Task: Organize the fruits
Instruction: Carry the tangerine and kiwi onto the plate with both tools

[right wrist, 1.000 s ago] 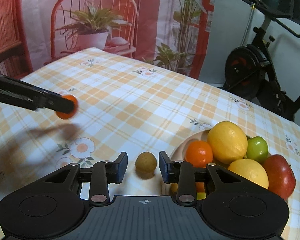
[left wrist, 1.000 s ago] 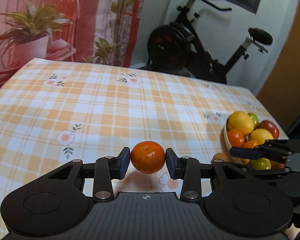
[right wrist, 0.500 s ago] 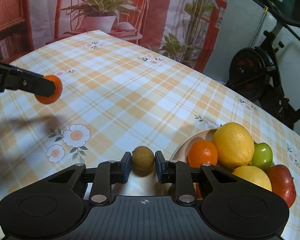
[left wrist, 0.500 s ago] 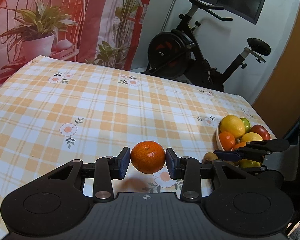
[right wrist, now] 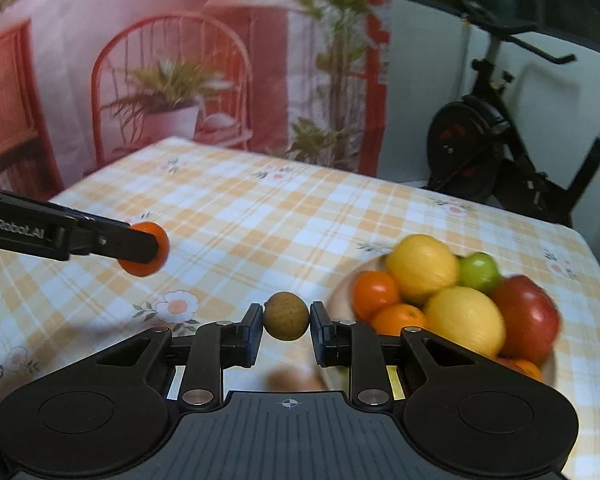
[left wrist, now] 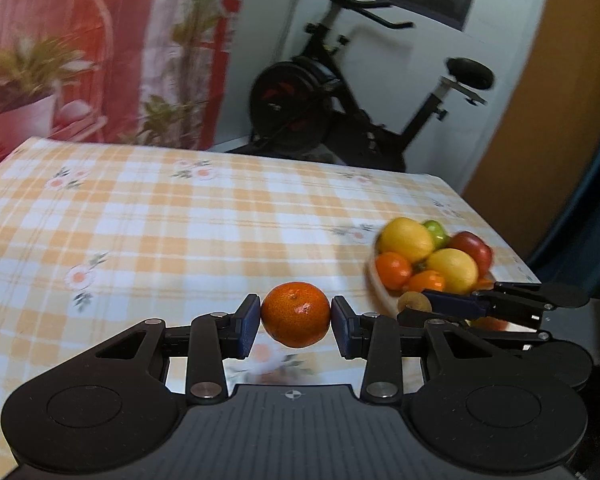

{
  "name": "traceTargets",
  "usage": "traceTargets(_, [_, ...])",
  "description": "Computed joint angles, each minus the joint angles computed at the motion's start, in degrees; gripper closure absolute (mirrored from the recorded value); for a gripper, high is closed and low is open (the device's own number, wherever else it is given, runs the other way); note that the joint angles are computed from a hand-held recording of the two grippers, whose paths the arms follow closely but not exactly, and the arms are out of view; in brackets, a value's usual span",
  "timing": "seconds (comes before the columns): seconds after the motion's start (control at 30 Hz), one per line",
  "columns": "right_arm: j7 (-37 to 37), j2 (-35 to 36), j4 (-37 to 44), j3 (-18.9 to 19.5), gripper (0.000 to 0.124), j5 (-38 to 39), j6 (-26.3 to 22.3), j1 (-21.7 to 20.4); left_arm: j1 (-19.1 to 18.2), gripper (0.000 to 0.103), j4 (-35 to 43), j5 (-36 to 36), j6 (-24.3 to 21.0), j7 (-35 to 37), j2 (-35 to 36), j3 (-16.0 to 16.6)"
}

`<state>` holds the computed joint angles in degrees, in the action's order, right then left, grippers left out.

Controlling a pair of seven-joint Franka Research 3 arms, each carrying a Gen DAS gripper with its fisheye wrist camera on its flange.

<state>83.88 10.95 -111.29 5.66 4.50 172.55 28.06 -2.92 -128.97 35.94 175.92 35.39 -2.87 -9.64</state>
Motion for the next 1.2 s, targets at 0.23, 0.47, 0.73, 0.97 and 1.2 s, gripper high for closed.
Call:
traceTargets(0.23, [2.94, -4.29, -5.05, -1.98, 0.101, 0.12, 5.45, -1.79, -3.41, 0.062, 5.03, -9.39, -0.48, 12.44, 4.15, -0.62])
traceTargets(0.47, [5.31, -5.70, -8.13, -3.13, 0.101, -0.21, 9.04, -4.14, -6.34, 0.062, 12.70, -13.04, -2.72, 20.56, 10.15, -1.72])
traceTargets(0.73, [-7.25, -5.98, -9.68, 3.71, 0.101, 14.47, 10.49, -11.19, -6.36, 0.062, 22.06, -23.72, -8.36, 32.42, 17.75, -5.76])
traceTargets(0.97, [-18.43, -5.38, -9.16, 7.40, 0.101, 28.39, 11.07, -14.37, -8.55, 0.062, 26.12, -24.93, -11.35, 35.87, 20.82, -5.20])
traceTargets(1.2, [-25.22, -4.18, -7.55, 8.49, 0.101, 35.84, 10.78, -15.13, -9.96, 0.062, 27.96, -24.21, -12.39, 35.54, 22.12, -4.04])
